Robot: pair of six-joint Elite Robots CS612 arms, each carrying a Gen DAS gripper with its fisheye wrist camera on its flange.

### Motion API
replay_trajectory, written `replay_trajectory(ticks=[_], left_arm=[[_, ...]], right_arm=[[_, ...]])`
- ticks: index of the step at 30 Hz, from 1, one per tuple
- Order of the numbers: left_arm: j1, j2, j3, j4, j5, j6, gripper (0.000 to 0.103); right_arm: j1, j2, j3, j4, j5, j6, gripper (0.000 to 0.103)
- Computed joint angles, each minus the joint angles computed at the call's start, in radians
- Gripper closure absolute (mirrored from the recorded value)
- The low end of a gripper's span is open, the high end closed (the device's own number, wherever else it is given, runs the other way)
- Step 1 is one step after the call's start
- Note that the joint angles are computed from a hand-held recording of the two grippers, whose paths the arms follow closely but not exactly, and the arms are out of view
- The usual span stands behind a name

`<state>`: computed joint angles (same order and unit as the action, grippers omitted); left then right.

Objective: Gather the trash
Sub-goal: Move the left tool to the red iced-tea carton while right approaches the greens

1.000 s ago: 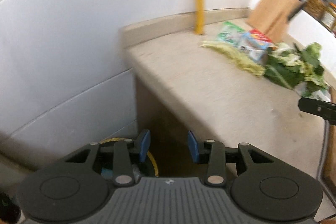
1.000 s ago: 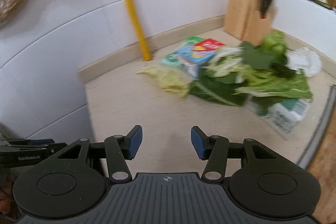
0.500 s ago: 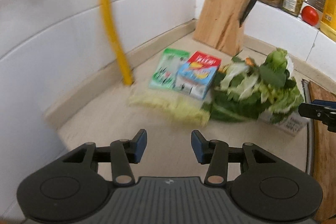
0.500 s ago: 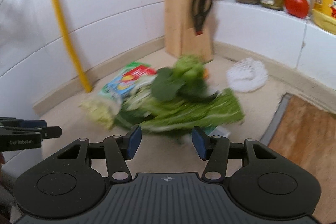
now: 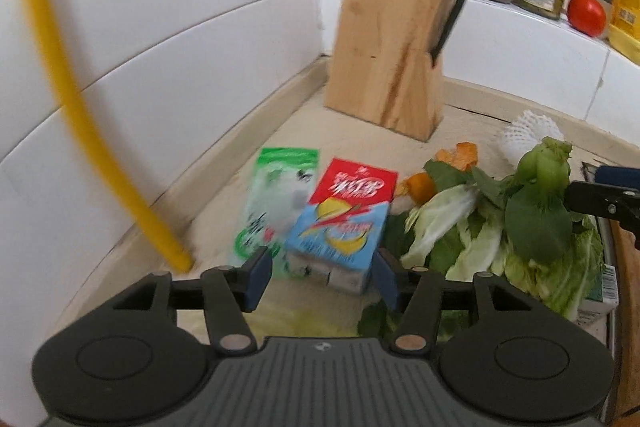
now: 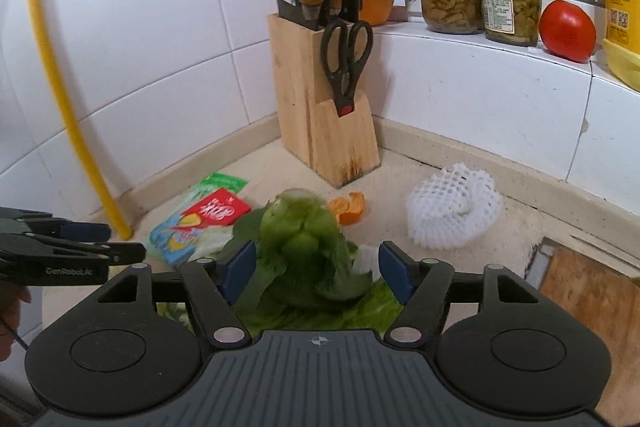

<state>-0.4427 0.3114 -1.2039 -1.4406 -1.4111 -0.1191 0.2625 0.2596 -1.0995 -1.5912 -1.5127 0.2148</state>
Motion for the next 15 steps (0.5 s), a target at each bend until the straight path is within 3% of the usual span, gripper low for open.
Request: replay_trajectory(ticks=[9,15], left_arm=[[0.020,-0.045,0.138,-0.079,-0.100,0.143,0.045],[0.026,-0.067,0.210,-0.089,-0.131,0.193,0.041]], right_arm=[[-0.005,-0.019,0.076,-0.052,0.015,-0.002,0.021],[-0.004,-0.035,0.126,-0.066,0.026,-0.012,0.020]])
